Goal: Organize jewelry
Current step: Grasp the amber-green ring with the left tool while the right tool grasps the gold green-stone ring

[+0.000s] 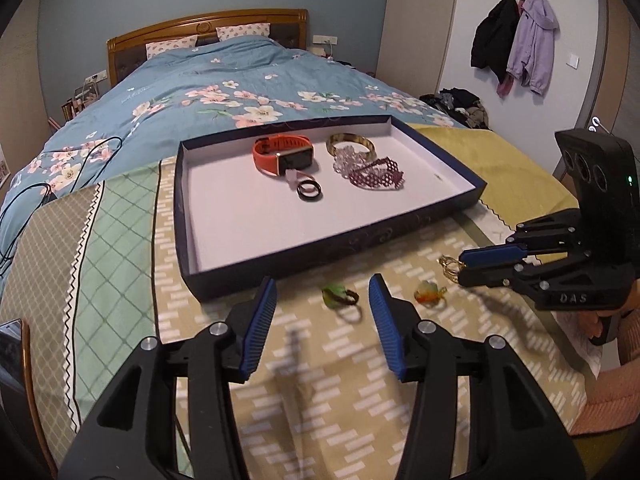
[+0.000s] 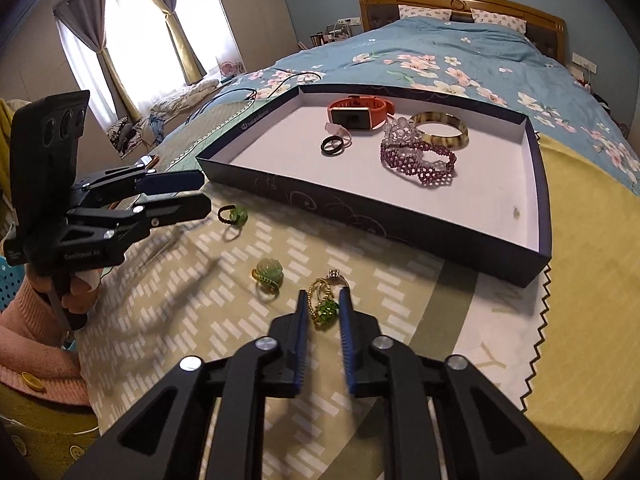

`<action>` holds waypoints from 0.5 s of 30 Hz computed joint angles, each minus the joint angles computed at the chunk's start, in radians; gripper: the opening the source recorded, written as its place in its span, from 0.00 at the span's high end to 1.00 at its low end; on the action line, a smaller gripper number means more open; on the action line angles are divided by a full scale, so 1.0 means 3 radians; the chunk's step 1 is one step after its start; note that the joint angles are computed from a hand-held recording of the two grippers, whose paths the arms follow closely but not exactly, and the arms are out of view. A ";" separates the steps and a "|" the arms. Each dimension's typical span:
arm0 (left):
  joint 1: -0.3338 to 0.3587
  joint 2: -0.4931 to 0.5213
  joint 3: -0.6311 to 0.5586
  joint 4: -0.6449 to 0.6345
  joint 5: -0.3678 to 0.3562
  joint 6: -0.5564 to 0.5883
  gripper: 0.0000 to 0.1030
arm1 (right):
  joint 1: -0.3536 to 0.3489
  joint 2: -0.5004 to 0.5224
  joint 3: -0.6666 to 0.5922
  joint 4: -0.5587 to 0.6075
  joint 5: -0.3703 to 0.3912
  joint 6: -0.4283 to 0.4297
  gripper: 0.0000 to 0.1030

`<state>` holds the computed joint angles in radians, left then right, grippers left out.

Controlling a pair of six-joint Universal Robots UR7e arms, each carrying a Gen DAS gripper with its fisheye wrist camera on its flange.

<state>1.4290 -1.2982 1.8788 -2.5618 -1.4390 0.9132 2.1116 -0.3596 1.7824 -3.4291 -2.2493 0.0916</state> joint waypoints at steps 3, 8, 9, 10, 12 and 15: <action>-0.0001 -0.0008 0.0018 0.0038 0.0008 0.0016 0.54 | 0.0012 0.0007 0.0006 -0.0015 -0.0021 -0.0016 0.90; -0.0010 -0.0002 0.0019 0.0103 0.0022 0.0033 0.54 | 0.0037 0.0018 0.0028 -0.0122 -0.0041 -0.0070 0.91; -0.0011 -0.0003 0.0022 0.0107 0.0019 0.0037 0.54 | 0.0046 0.0014 0.0041 -0.0165 -0.0024 -0.0085 0.91; -0.0014 -0.0005 0.0027 0.0106 0.0021 0.0038 0.54 | 0.0059 0.0014 0.0050 -0.0198 -0.0026 -0.0095 0.91; -0.0021 0.0002 0.0029 0.0119 0.0040 0.0033 0.54 | 0.0080 0.0007 0.0075 -0.0243 -0.0029 -0.0102 0.91; -0.0025 0.0011 0.0028 0.0136 0.0051 0.0030 0.54 | 0.0087 -0.0003 0.0103 -0.0254 -0.0018 -0.0081 0.91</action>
